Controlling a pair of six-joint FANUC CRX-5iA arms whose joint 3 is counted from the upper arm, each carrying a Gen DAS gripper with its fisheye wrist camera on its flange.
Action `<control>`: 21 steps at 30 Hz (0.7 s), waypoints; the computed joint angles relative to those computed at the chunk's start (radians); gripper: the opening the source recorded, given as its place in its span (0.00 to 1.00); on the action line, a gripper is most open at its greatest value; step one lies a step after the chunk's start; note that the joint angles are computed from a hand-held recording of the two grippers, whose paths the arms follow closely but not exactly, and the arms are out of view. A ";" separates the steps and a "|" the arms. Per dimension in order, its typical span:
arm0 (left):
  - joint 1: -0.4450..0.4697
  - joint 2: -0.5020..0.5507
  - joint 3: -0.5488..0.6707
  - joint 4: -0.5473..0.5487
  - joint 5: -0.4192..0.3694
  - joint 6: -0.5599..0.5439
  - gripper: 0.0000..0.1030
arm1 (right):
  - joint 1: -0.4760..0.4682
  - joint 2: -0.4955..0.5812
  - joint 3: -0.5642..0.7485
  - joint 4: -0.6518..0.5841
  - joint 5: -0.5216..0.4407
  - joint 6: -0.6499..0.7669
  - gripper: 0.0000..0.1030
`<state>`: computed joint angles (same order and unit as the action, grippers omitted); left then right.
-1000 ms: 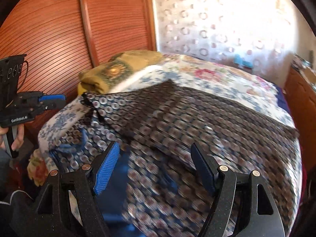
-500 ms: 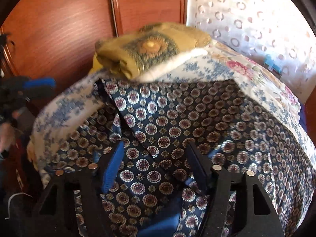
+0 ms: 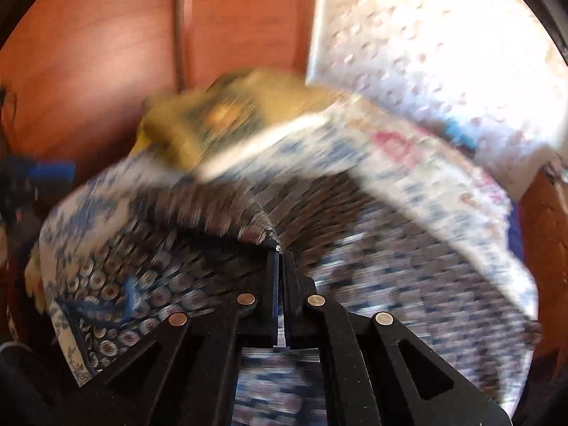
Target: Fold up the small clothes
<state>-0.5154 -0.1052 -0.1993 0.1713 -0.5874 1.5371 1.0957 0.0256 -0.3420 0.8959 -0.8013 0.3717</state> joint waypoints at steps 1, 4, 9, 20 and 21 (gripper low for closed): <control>-0.002 0.002 0.001 0.004 0.001 -0.004 0.17 | -0.011 -0.021 -0.008 0.014 -0.016 -0.012 0.00; -0.008 0.008 0.005 0.015 0.003 -0.013 0.17 | -0.057 -0.082 -0.024 0.059 -0.093 -0.028 0.00; -0.029 0.026 0.021 0.029 -0.003 -0.033 0.17 | -0.154 -0.134 -0.035 0.064 -0.200 0.005 0.00; -0.074 0.078 0.057 0.057 -0.022 -0.067 0.17 | -0.278 -0.191 -0.112 0.018 -0.310 -0.090 0.18; -0.078 0.082 0.061 0.059 -0.024 -0.070 0.17 | -0.262 -0.206 -0.130 0.016 -0.332 -0.105 0.27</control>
